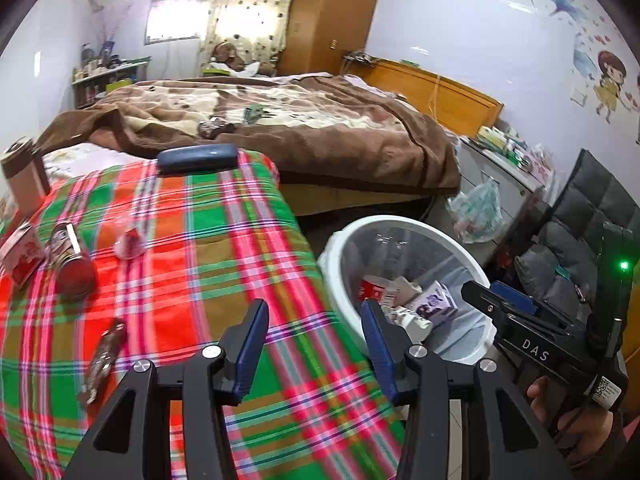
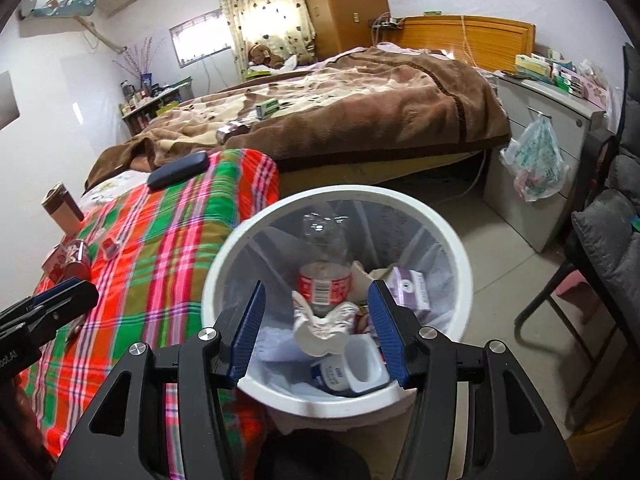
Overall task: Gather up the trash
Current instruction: 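Move both tools back toward the red cartoon can and small cup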
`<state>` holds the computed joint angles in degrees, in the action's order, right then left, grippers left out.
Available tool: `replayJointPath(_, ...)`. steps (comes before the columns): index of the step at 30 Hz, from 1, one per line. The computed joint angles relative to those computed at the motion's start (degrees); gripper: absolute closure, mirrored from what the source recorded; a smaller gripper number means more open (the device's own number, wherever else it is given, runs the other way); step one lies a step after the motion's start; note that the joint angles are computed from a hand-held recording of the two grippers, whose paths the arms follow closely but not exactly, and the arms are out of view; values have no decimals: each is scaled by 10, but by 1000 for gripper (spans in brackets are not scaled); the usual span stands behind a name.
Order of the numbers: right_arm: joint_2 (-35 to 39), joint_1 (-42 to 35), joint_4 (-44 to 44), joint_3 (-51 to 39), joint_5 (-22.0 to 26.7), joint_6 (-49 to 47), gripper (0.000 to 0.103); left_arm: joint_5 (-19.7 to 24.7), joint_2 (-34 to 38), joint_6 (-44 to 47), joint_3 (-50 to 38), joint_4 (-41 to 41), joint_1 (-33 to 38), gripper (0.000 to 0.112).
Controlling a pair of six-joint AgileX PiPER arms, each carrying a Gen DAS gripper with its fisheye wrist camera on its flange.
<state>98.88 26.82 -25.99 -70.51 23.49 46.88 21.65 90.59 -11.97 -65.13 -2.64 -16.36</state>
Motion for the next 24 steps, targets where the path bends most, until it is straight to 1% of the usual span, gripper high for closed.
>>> replayJointPath(1,2,5,1,-3,-1,-2,48,-2,-5,-5,6,6,5,59)
replayJointPath(3,4,13,-4,-6,0,2,48,-7,-17,-14,21,17,16,58)
replayJointPath(5,6,20,-5,-9,-1,4,48,-10,-29,14,36,-12,37,58)
replayJointPath(8,12,31,-3,-18,-3,5,48,-12,-46,22,55,-17,60,58)
replayJointPath(11,21,44,-4,-30,0,5,48,-14,-65,50,74,-40,88,58)
replayJointPath(17,40,68,12,-56,2,-19,48,-14,-91,89,101,-70,145,57)
replayJointPath(21,55,83,23,-76,3,-31,47,-11,-107,144,114,-114,192,57)
replayJointPath(24,65,91,45,-90,3,-59,47,-9,-113,183,121,-145,232,57)
